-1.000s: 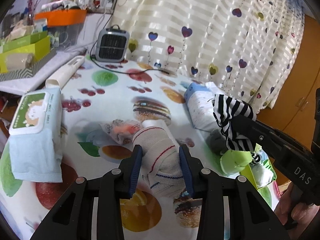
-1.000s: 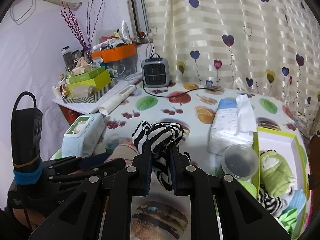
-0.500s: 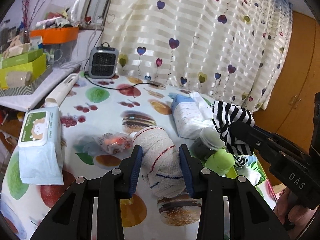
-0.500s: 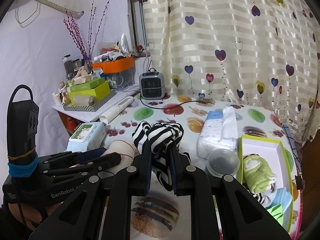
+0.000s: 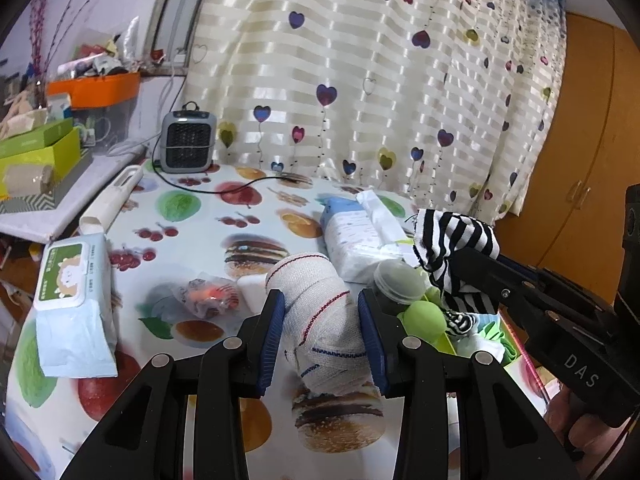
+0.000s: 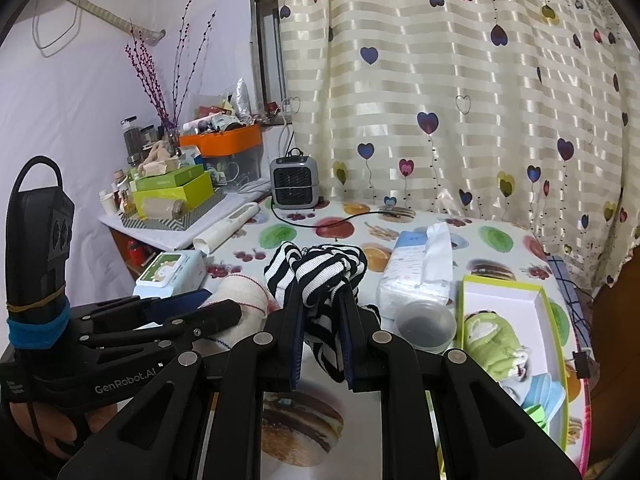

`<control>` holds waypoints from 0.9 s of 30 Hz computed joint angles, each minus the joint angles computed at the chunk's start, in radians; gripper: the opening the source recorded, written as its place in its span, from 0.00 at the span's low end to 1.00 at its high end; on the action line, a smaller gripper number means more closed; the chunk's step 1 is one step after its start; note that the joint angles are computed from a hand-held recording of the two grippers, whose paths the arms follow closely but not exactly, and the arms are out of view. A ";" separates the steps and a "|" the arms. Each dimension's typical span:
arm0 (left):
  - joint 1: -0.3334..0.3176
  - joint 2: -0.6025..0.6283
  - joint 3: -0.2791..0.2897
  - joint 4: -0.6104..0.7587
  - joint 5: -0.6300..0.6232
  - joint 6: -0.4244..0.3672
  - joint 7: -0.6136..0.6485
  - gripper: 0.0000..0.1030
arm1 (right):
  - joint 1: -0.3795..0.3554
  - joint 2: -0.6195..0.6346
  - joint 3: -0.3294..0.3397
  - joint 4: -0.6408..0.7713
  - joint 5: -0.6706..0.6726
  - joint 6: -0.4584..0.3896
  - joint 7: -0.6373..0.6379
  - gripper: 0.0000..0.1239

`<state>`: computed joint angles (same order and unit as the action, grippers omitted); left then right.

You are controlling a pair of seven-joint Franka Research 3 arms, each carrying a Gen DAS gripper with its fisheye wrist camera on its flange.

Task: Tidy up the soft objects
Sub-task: 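Carry the striped sock and white rolled sock over the white box with both grippers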

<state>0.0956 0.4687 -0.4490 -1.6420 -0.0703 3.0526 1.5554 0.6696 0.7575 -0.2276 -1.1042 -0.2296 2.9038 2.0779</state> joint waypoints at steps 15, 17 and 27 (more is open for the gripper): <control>-0.026 0.050 -0.038 0.081 -0.003 -0.039 0.071 0.35 | 0.050 -0.117 -0.112 -0.216 -0.052 0.076 0.153 0.13; -0.033 0.060 -0.043 0.097 -0.006 -0.046 0.085 0.35 | 0.060 -0.132 -0.135 -0.242 -0.063 0.081 0.181 0.13; -0.069 0.129 -0.066 0.203 -0.037 -0.100 0.170 0.35 | 0.104 -0.195 -0.243 -0.348 -0.161 0.093 0.347 0.13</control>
